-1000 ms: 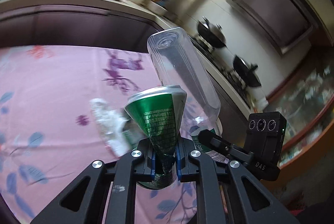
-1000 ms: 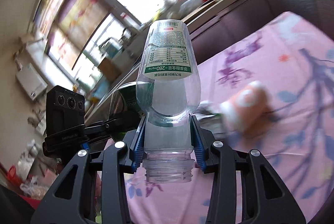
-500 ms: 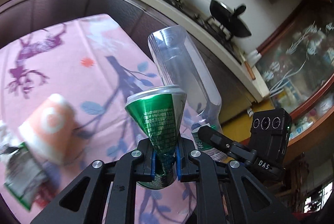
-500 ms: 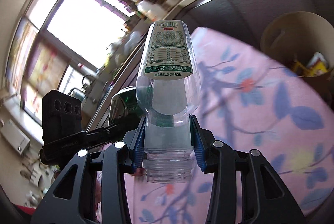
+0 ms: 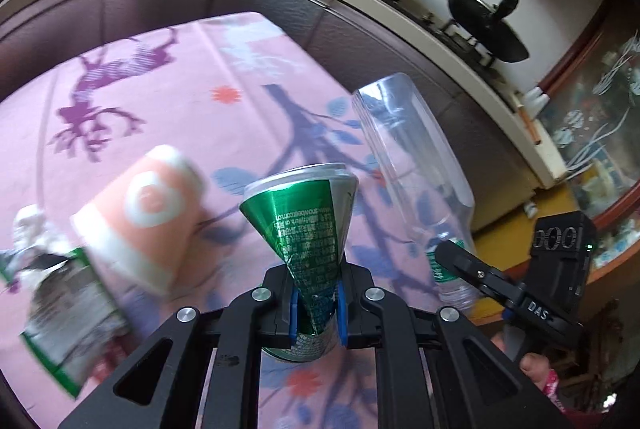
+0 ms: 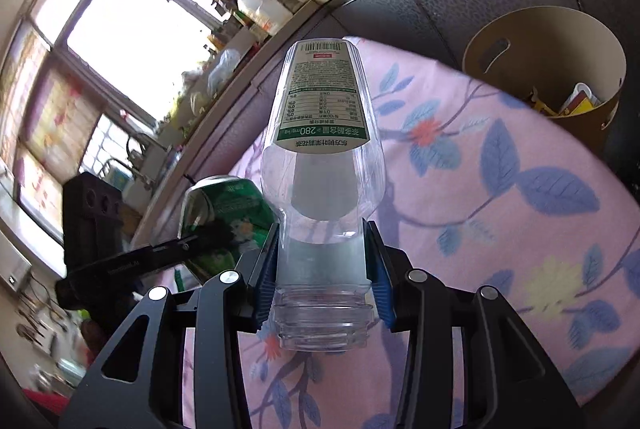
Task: Collect trash
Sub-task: 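Lift the can and bottle off the table and hold them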
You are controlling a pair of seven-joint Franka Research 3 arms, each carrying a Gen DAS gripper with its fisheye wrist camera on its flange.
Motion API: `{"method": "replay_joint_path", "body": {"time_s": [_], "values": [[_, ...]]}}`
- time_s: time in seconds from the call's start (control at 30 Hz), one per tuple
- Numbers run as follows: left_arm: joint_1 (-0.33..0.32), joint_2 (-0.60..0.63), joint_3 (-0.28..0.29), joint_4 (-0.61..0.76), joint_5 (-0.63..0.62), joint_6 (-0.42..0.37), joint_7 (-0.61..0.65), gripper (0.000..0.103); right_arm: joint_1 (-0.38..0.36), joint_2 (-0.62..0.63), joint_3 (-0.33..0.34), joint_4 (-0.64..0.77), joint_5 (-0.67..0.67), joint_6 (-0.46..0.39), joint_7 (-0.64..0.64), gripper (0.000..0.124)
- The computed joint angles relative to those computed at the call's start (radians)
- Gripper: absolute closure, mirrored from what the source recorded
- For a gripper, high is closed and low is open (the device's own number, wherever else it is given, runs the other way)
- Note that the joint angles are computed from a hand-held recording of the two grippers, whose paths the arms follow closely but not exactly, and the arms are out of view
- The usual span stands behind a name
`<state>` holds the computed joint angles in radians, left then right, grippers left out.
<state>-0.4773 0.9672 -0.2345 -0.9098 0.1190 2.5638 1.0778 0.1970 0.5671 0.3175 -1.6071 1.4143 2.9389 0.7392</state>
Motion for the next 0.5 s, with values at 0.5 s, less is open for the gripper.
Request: {"method": "replay_joint_path", "body": {"time_s": [0.5], "values": [[0.013,-0.219,0.082,-0.395,0.166,0.178,-0.199,0.089,0.103,0.014,-0.026,-0.034,-0.394,0.011,0.317,0.085]]}}
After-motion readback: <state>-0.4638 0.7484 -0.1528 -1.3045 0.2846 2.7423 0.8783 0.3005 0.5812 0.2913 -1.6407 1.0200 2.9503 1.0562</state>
